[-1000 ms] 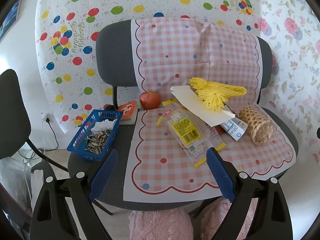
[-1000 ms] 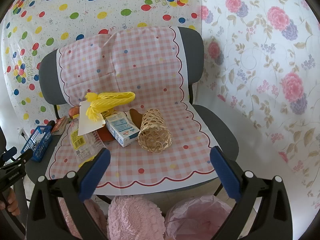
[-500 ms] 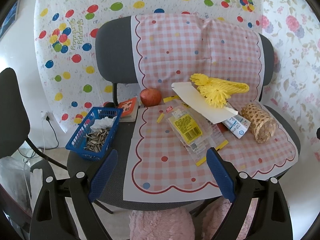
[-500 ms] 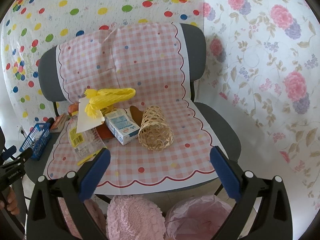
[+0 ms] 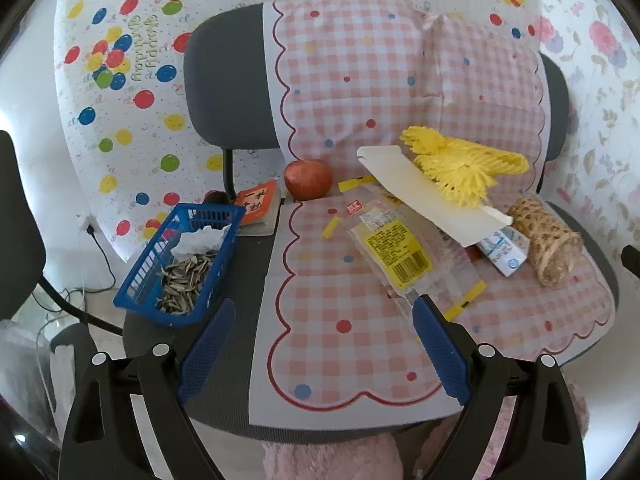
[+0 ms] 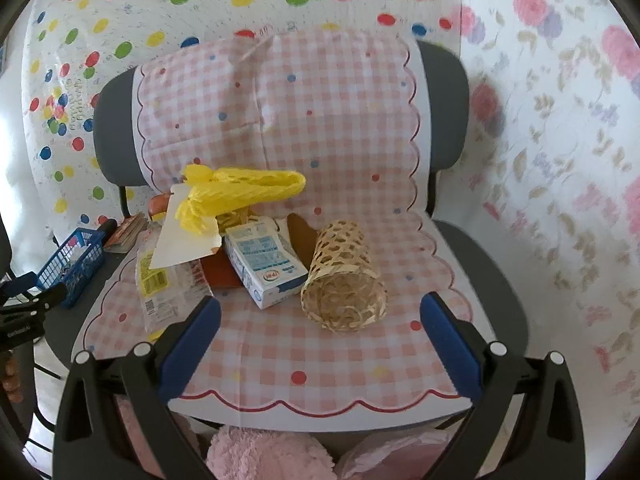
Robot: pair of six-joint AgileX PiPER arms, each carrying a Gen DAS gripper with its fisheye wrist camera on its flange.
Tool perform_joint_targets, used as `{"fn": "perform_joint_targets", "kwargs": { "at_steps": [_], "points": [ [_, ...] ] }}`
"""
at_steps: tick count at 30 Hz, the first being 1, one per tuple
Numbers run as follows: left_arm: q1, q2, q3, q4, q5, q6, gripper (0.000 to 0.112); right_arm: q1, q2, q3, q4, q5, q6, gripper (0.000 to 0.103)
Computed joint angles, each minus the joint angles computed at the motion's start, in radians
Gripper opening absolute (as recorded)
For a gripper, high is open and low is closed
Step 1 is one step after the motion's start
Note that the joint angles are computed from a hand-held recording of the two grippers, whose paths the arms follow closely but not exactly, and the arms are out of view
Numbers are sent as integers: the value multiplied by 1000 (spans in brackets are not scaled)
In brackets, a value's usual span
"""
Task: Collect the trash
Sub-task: 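Grasp the yellow mesh fruit net with the right tool and lift it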
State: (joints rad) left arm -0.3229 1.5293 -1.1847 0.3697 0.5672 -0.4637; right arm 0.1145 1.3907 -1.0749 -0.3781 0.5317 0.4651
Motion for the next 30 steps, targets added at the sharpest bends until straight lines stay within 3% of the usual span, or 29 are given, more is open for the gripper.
{"fn": "perform_joint_targets", "kwargs": {
  "at_steps": [2, 5, 8, 10, 18, 22, 30],
  "points": [
    [19, 43, -57, -93, 20, 78, 90, 1, 48, -21, -83, -31, 77, 97],
    [39, 96, -138, -179, 41, 149, 90, -31, 79, -47, -17, -128, -34, 97],
    [34, 153, -220, -153, 45, 127, 90, -45, 157, -134, 46, -138, -137, 96],
    [31, 187, -264, -154, 41, 142, 90, -57, 219, -209, 147, -111, -266, 87],
    [51, 377, -526, -245, 122, 240, 89, -34, 493, -544, 235, 13, -517, 87],
    [49, 458, -634, -225, 161, 245, 89, -6, 618, -712, 173, 88, -569, 91],
    [76, 548, -749, -265, 204, 293, 89, 54, 780, -969, 142, 192, -762, 88]
  ]
}}
